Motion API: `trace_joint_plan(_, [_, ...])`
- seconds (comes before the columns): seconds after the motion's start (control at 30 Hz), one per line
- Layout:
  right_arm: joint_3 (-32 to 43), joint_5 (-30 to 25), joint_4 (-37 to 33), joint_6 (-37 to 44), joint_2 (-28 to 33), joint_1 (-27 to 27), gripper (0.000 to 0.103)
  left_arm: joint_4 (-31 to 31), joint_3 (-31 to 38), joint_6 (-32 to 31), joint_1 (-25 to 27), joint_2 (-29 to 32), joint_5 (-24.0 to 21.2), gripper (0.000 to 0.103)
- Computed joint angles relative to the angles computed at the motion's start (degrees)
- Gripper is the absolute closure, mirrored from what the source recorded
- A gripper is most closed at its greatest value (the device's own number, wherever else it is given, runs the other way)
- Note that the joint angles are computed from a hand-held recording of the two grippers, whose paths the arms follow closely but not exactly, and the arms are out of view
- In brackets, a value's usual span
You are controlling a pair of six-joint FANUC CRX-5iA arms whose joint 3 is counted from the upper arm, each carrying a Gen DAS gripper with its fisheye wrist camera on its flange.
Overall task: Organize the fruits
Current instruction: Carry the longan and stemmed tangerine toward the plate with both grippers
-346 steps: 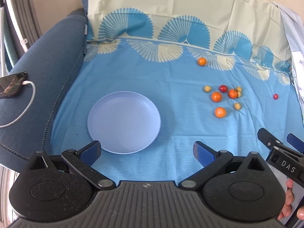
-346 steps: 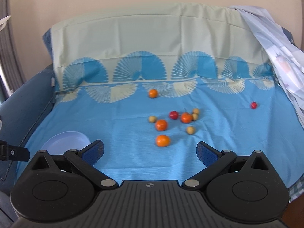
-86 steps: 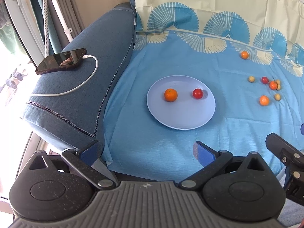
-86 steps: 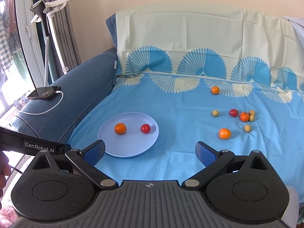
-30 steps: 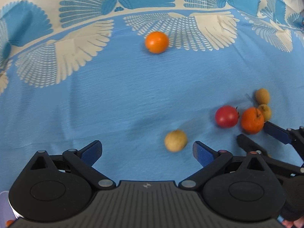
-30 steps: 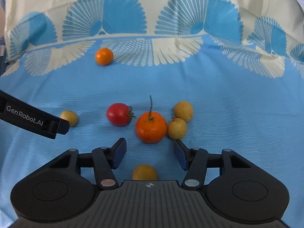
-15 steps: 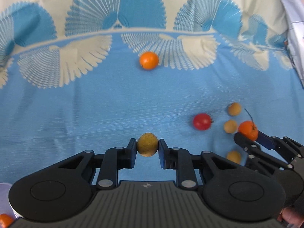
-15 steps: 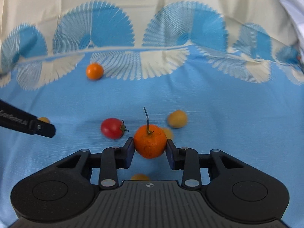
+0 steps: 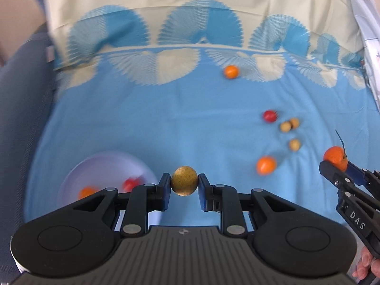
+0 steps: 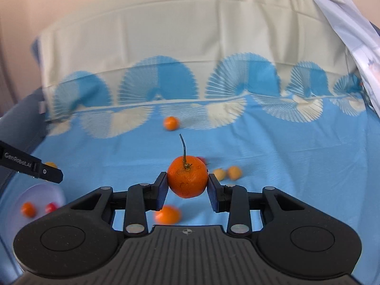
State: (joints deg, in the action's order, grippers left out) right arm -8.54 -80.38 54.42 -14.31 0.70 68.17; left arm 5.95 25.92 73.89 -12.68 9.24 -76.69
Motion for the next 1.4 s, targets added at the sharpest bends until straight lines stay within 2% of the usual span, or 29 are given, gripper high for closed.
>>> trace_joint_plan(0.27, [10.51,-0.17,-3.37,3.46,5.12,7.70,0.066,2.43,-11.94,-3.83,11.56,-13.94,-2.10,0.076])
trace_joint_plan(0.57, [21.33,-1.61,-4.17,9.75,12.16,12.49,0.066,6.90,-20.22,-9.47,22.49,-22.45,-3.71,0.076])
trace_joint_plan(0.9, [29.56,-5.34,-3.46,15.60,17.64,14.35,0.066,12.24,-24.28,-14.20,29.01,-25.73,-4.57,0.076])
trace_joint_plan(1.4, [31.81,-6.74,-3.09,17.76,18.82,14.80,0.066,15.44,-25.45,-15.58,32.18,-26.63,-4.62,0.076])
